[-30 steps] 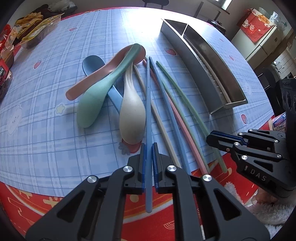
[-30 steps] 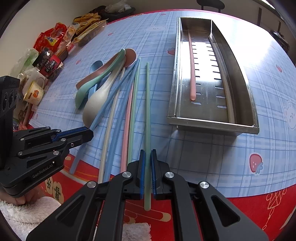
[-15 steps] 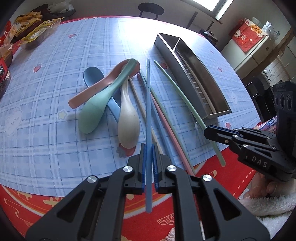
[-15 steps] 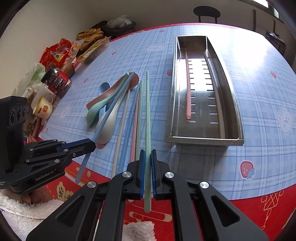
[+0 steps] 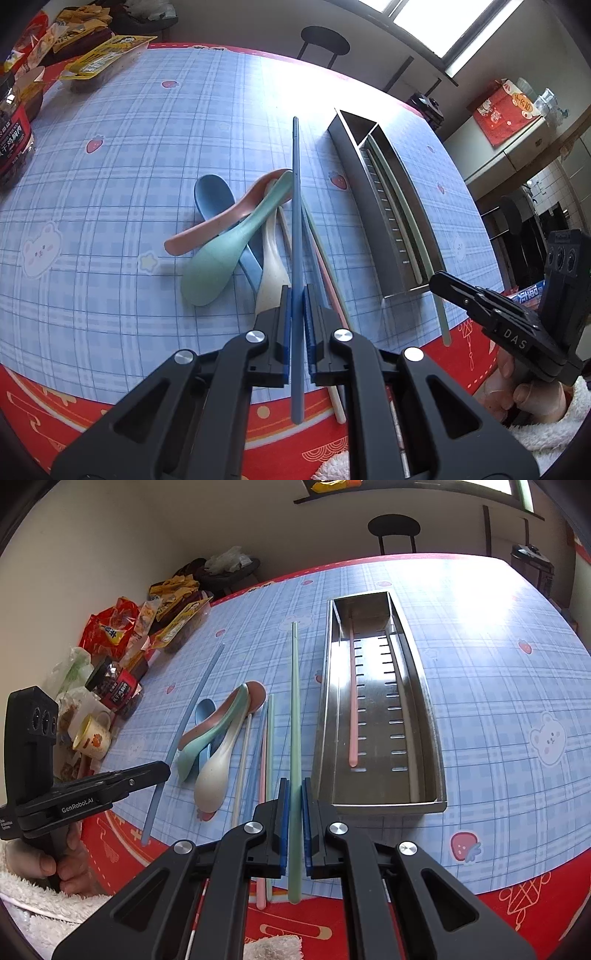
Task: Organize utensils
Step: 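Carry both sticks into the steel tray and open both grippers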
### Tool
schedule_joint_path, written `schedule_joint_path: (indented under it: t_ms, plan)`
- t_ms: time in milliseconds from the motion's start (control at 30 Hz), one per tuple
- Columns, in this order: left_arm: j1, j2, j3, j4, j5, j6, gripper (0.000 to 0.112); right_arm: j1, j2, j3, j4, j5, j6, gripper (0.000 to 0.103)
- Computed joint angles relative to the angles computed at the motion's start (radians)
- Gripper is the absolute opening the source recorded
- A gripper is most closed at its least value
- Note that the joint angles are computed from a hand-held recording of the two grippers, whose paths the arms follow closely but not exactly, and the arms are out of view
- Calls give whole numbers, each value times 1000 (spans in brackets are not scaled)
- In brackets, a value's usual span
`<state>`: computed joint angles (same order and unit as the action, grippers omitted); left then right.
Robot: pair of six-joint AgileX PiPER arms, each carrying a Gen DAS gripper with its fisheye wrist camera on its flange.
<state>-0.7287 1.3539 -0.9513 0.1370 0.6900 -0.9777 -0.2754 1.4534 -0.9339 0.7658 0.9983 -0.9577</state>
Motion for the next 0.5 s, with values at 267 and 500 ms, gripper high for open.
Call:
schedule_joint_path:
  t_ms: [267,500]
  plan:
    - [82,92,-151,-170,19,153,11,-61,56,-67,12,4,38,7]
    - [128,268,-363,-345,60,280,11,-83,134,-144,-17,-10,92,7]
